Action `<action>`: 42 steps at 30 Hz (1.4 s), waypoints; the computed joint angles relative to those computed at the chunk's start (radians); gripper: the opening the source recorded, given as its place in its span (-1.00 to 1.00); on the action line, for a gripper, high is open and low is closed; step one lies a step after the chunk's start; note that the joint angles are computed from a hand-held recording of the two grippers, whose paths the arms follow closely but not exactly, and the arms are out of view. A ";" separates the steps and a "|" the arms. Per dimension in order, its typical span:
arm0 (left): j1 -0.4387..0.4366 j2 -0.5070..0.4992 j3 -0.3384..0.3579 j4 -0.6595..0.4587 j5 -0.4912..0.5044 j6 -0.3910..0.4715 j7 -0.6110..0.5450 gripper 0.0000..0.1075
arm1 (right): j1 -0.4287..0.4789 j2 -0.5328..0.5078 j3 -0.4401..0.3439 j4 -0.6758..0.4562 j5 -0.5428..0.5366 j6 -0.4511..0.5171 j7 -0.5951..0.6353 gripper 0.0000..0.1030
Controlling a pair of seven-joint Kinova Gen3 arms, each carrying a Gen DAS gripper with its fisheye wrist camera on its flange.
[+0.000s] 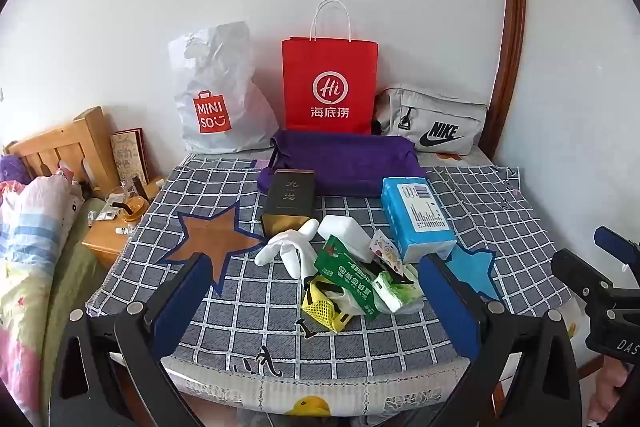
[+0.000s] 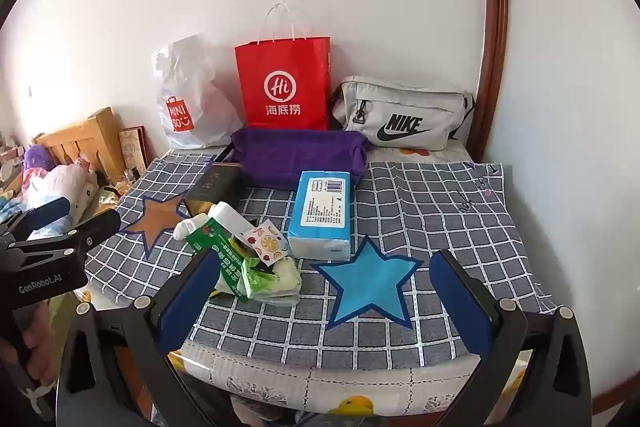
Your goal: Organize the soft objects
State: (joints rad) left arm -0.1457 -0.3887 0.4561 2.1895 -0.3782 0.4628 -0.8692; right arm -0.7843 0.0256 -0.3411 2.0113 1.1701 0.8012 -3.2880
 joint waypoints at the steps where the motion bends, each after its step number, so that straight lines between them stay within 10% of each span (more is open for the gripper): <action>1: 0.006 -0.001 -0.006 0.001 0.005 -0.001 -0.003 0.92 | 0.000 0.000 0.000 0.001 -0.001 0.000 0.000 0.99; 42: 0.029 -0.013 -0.062 -0.012 0.064 0.023 -0.075 0.92 | 0.008 -0.018 -0.011 0.008 0.004 -0.021 -0.008 0.99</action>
State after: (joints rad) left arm -0.1166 -0.4018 0.3940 2.1771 -0.3139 0.4861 -0.9437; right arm -0.7761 0.0075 -0.3521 2.0194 1.1742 0.7804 -3.2963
